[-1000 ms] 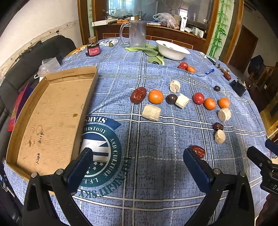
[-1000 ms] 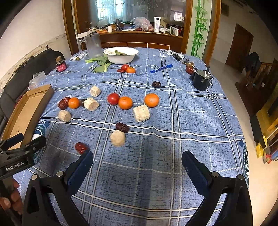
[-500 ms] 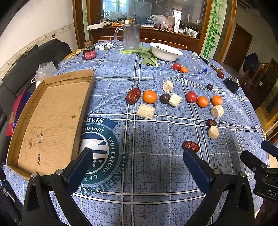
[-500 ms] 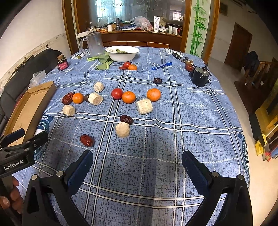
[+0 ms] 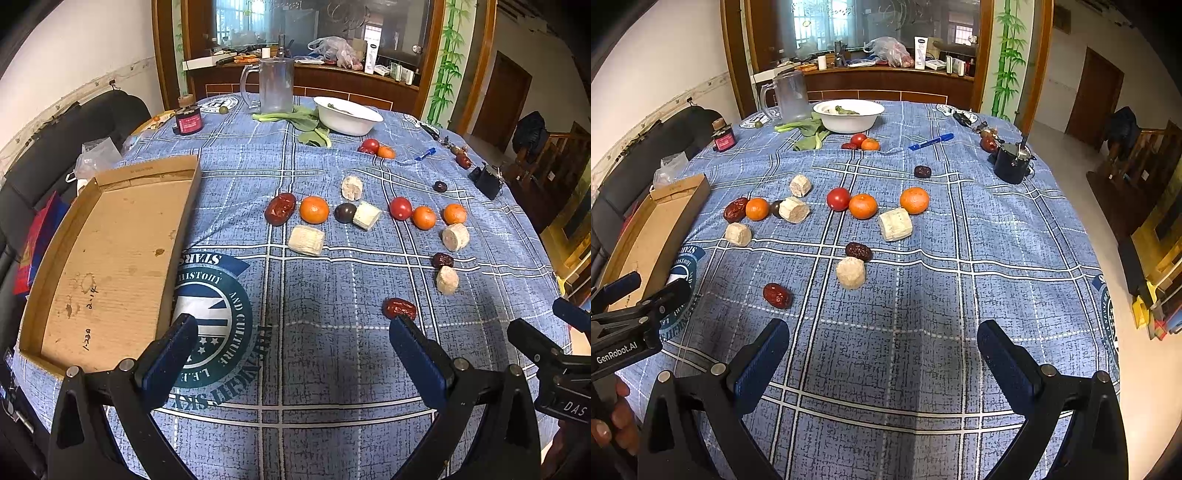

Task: Organize fruits
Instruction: 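Grasp the round beige bun with the right tool while the left tool approaches a red date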

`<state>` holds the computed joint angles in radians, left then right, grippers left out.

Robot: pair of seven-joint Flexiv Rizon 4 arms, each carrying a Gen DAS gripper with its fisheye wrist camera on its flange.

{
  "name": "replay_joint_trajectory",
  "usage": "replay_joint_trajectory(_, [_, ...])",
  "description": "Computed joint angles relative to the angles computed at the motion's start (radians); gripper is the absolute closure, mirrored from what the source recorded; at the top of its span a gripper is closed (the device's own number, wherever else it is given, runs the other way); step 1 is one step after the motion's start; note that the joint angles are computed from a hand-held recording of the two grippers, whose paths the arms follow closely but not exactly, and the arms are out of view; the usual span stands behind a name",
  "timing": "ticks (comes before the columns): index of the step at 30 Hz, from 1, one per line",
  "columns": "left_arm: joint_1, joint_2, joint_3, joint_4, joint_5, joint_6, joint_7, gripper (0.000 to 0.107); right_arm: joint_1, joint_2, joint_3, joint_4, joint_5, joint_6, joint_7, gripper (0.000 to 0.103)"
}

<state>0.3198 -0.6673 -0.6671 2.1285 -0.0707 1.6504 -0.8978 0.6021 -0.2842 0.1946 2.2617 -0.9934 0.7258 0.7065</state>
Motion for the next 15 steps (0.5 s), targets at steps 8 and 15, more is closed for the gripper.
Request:
replay_joint_trajectory(8, [-0.002, 0.002, 0.009, -0.009, 0.003, 0.005, -0.008, 0.004, 0.000, 0.012, 0.003, 0.006, 0.003, -0.016, -0.002, 0.001])
replay_joint_trajectory(15, [-0.021, 0.002, 0.035, -0.017, -0.008, -0.006, 0.006, 0.004, -0.031, 0.023, -0.004, 0.034, -0.029, 0.040, 0.018, 0.001])
